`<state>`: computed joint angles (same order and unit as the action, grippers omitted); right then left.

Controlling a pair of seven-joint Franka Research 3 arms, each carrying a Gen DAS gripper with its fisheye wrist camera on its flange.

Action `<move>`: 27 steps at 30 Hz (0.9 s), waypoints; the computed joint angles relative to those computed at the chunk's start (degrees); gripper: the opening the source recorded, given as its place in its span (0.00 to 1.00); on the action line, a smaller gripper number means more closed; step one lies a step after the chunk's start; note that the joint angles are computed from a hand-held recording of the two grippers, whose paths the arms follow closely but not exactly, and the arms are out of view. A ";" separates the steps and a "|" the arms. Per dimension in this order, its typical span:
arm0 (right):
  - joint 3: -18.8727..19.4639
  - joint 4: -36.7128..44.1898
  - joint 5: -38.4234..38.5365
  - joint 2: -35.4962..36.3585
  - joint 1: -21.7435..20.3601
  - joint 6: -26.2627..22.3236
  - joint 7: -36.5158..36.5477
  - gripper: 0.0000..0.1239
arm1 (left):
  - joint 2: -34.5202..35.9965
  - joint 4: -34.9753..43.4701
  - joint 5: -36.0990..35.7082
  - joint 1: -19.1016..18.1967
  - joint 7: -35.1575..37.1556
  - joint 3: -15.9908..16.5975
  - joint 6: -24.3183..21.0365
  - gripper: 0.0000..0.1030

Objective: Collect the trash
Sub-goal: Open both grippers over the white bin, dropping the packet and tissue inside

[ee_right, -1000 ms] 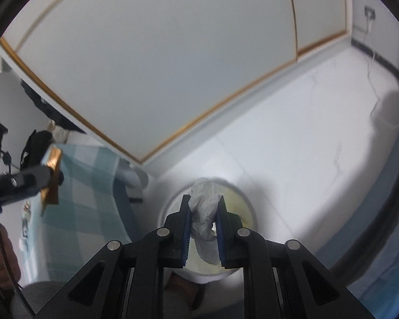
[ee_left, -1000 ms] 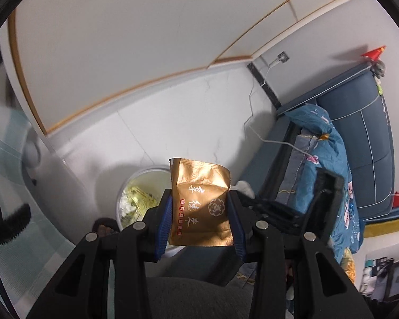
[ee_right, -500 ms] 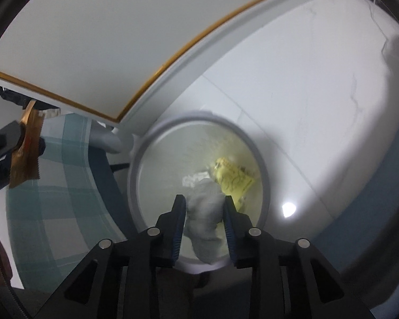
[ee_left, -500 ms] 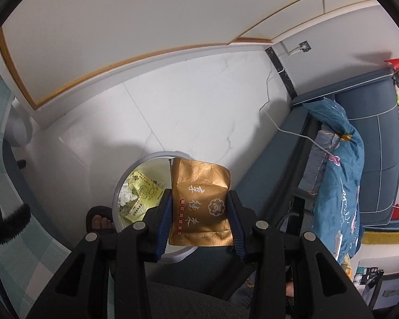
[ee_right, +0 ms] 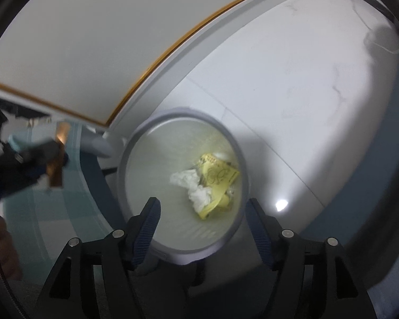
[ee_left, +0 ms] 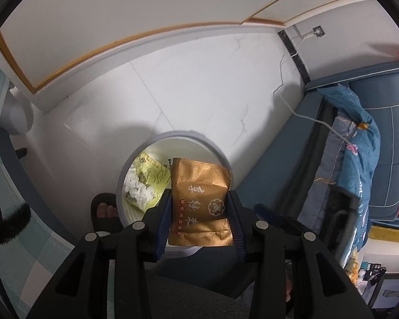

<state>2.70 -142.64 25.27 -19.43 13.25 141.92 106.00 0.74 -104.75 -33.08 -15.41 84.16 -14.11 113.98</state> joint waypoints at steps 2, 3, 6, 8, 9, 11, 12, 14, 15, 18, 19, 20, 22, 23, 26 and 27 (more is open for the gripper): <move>0.13 -0.83 -0.31 -1.43 -0.52 0.88 1.28 0.61 | 0.89 0.92 1.47 -0.20 -0.71 -0.21 -1.55 0.33; 0.16 -1.24 -0.16 -2.03 -0.51 1.63 1.47 0.62 | 1.31 1.46 2.35 -0.26 -0.88 -0.32 -2.46 0.33; 0.36 -1.66 -0.42 -2.80 -0.48 2.87 2.05 0.64 | 2.29 2.51 4.32 -0.65 -0.77 -0.88 -3.84 0.33; 0.37 -1.98 -0.43 -3.41 -0.37 3.30 2.18 0.65 | 3.27 3.40 4.52 -0.82 -0.82 -1.17 -4.73 0.36; 0.29 -2.11 -0.47 -3.70 -0.39 3.28 2.25 0.65 | 3.62 3.71 4.40 -0.83 -0.91 -1.29 -5.07 0.36; 0.12 -2.27 -0.32 -4.05 -0.36 3.25 2.33 0.66 | 5.03 5.01 4.33 -0.92 -1.35 -1.60 -6.42 0.39; 0.29 -2.47 -0.75 -4.25 -0.65 3.23 2.79 0.66 | 4.98 4.92 4.36 -0.77 -1.31 -1.63 -7.05 0.40; 0.19 -2.80 -0.70 -4.53 -0.68 3.48 3.07 0.67 | 6.12 6.05 5.68 -0.99 -2.14 -1.92 -8.42 0.46; -0.08 -2.93 -0.21 -4.65 -0.51 3.78 2.86 0.67 | 6.15 6.16 5.76 -0.91 -2.04 -1.99 -8.59 0.46; -0.63 -3.54 1.07 -5.14 -0.18 4.88 2.39 0.69 | 6.31 6.25 5.99 -0.91 -1.97 -2.20 -9.20 0.52; -0.82 -3.57 1.61 -5.11 0.02 5.06 2.05 0.69 | 5.94 5.89 6.24 -0.83 -1.92 -2.14 -9.17 0.57; -0.66 -3.59 1.44 -5.13 -0.17 4.99 2.26 0.69 | 5.55 5.49 6.72 -0.88 -2.10 -2.12 -8.53 0.59; -0.52 -3.63 1.21 -5.22 -0.37 5.03 2.43 0.70 | 4.62 4.71 7.18 -0.92 -2.29 -2.03 -7.52 0.62; -0.60 -3.62 1.39 -5.20 -0.30 4.95 2.35 0.71 | 4.22 4.34 7.59 -0.96 -2.38 -1.96 -7.24 0.66; -1.14 -3.53 2.68 -5.16 0.33 4.63 1.18 0.71 | 2.80 3.17 9.32 -1.40 -2.70 -1.93 -5.70 0.68; -0.98 -3.56 2.74 -5.19 0.36 4.79 1.04 0.72 | 2.45 3.04 10.47 -1.68 -2.94 -1.97 -5.21 0.68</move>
